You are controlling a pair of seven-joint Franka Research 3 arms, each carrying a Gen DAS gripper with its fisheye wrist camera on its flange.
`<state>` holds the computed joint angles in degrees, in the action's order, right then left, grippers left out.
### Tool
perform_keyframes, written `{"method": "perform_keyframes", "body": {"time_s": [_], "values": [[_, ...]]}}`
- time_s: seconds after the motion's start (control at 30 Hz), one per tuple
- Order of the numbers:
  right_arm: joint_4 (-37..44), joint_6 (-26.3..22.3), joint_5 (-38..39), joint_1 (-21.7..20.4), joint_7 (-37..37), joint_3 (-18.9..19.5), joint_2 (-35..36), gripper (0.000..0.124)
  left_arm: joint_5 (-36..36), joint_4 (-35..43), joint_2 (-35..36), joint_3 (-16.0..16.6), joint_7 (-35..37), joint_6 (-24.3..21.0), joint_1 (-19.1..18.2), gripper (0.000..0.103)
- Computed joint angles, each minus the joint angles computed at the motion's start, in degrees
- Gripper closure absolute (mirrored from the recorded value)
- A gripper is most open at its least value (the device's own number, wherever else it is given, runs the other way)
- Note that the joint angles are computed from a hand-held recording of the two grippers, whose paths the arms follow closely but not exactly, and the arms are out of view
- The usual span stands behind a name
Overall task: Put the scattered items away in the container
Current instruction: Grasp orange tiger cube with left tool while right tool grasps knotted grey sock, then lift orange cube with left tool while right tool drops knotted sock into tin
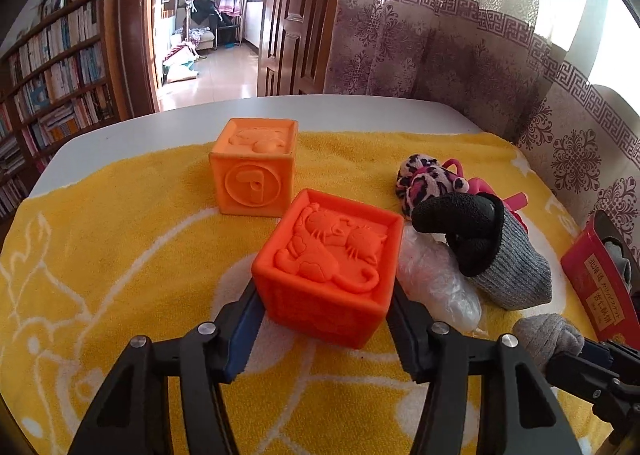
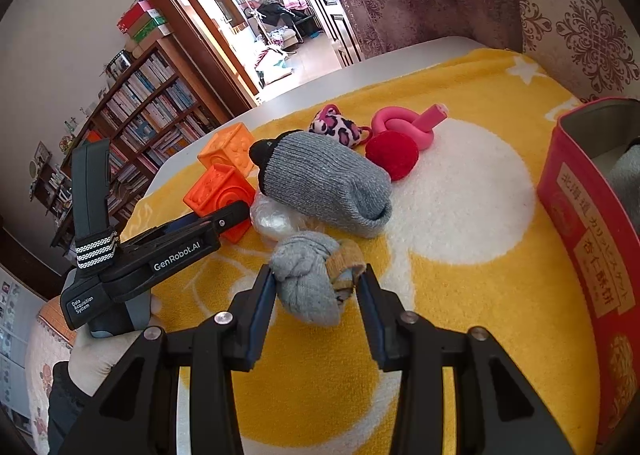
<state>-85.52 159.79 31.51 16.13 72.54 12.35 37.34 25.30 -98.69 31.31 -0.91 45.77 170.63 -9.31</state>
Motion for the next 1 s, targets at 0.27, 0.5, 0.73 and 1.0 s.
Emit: {"method": "perform_keyframes", "body": {"time_s": [0.27, 0.5, 0.73, 1.0], "values": [[-0.5, 1.5, 0.0, 0.1, 0.3, -0.2, -0.2, 0.079, 4.9, -6.5, -4.7, 7.4, -10.4, 6.8, -5.0, 0.049], [-2.1, 3.8, 0.9, -0.7, -0.8, 0.7, -1.2, 0.079, 7.8, -10.5, -7.7, 12.6, -16.0, 12.1, -8.9, 0.05], [-2.6, 4.3, 2.1, -1.3, -1.5, 1.3, -1.6, 0.079, 9.2, -11.8, -8.8, 15.5, -17.5, 11.0, -11.9, 0.05], [-2.6, 4.4, 2.4, -1.3, -1.5, 1.2, -1.5, 0.079, 7.6, -9.5, -7.1, 4.2, -11.0, 6.8, -3.0, 0.048]]}}
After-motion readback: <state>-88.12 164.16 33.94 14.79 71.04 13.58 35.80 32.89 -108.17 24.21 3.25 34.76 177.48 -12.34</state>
